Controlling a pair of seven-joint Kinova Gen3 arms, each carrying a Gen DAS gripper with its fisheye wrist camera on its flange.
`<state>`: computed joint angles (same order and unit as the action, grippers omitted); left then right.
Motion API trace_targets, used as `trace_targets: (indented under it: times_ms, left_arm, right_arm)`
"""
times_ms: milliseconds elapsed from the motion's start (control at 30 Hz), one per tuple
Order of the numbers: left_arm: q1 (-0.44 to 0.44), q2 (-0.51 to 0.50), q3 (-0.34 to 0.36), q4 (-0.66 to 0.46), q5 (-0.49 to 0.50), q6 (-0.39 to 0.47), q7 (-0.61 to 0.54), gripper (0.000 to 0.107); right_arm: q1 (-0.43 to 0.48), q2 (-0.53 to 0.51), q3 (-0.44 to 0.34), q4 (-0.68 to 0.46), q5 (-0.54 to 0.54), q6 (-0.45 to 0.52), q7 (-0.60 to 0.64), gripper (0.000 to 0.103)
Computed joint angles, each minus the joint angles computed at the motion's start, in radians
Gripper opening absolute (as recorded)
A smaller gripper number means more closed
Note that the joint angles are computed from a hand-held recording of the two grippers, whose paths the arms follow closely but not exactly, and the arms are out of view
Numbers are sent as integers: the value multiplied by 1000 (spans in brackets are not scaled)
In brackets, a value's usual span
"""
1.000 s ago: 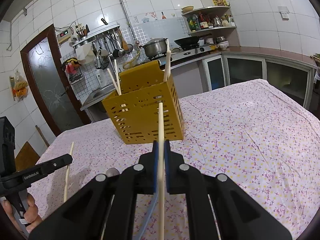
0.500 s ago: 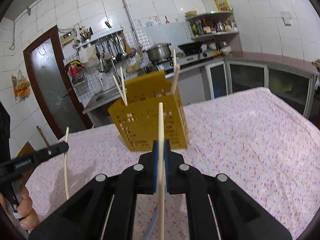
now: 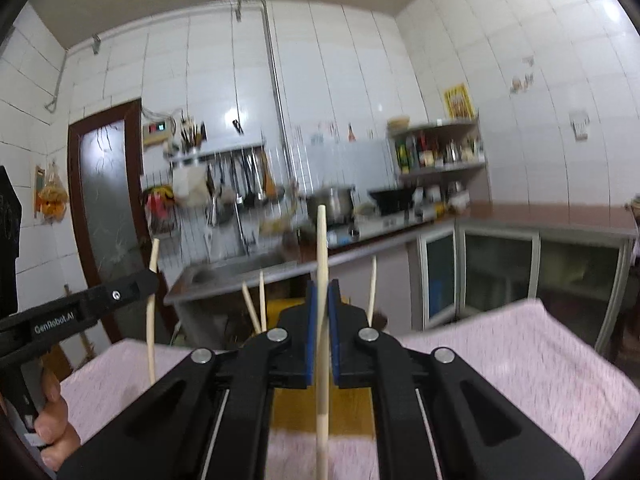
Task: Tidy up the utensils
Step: 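Lift both held chopsticks and carry them above the yellow holder, then lower both chopsticks tip-first into the yellow holder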
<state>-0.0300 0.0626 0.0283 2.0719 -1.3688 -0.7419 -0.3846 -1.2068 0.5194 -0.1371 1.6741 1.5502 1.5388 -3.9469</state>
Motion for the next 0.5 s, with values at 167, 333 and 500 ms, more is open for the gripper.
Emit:
trace_targets:
  times_ms: [167,333,500]
  left_arm:
    - [16,14,16,-34,77,-6,-47,5]
    - [30,44,30,-67,61,30,-31,5]
    - [25,64,33,-88,50,42,-8,5]
  right_arm:
    - [28,-10,19,-1,79,-8,21,6]
    - [49,-9,11,-16,78,-34,57,6]
    - [54,-10,13,-22,66,-49,68,6]
